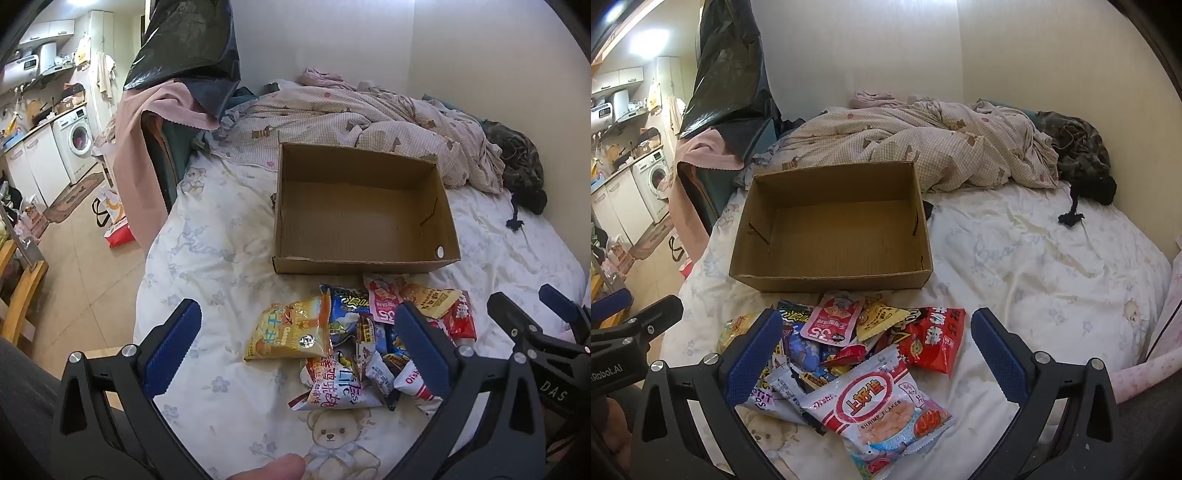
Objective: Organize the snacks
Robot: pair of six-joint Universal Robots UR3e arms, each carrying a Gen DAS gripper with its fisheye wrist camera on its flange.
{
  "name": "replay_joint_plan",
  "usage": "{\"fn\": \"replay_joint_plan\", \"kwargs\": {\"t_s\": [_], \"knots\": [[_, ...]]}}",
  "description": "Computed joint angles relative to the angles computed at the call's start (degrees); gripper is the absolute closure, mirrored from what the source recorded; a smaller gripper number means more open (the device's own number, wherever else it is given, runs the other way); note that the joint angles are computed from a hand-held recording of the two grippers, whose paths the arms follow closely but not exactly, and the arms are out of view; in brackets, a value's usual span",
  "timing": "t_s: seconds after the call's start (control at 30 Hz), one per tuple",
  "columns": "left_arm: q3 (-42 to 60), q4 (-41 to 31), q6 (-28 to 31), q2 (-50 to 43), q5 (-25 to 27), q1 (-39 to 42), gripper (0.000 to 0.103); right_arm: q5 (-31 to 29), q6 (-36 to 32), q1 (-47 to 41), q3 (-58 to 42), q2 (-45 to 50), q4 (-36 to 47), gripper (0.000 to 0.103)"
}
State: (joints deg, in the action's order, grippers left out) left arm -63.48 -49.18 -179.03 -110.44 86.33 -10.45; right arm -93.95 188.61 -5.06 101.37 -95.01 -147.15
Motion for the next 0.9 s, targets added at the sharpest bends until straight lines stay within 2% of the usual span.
{"fn": "replay_joint_plan", "kwargs": {"t_s": [0.23, 0.3, 0.9], "knots": [[-1.4, 1.36, -0.16, 0.18, 0.09, -0.15, 0.0, 0.13, -0.07, -0.07, 0.0, 0.02, -0.01, 0.0], [0.62, -0.62, -0.21, -0.04, -0.08, 0.07, 0.0, 0.17, -0.08, -0.12, 0.23, 0.02, -0.23, 0.0], [0.87, -0.96, -0.39, 0.12, -0.71, 0.21, 0.0, 0.16, -0.02, -0.55, 0.25, -0.19, -0.12, 0.0]]}}
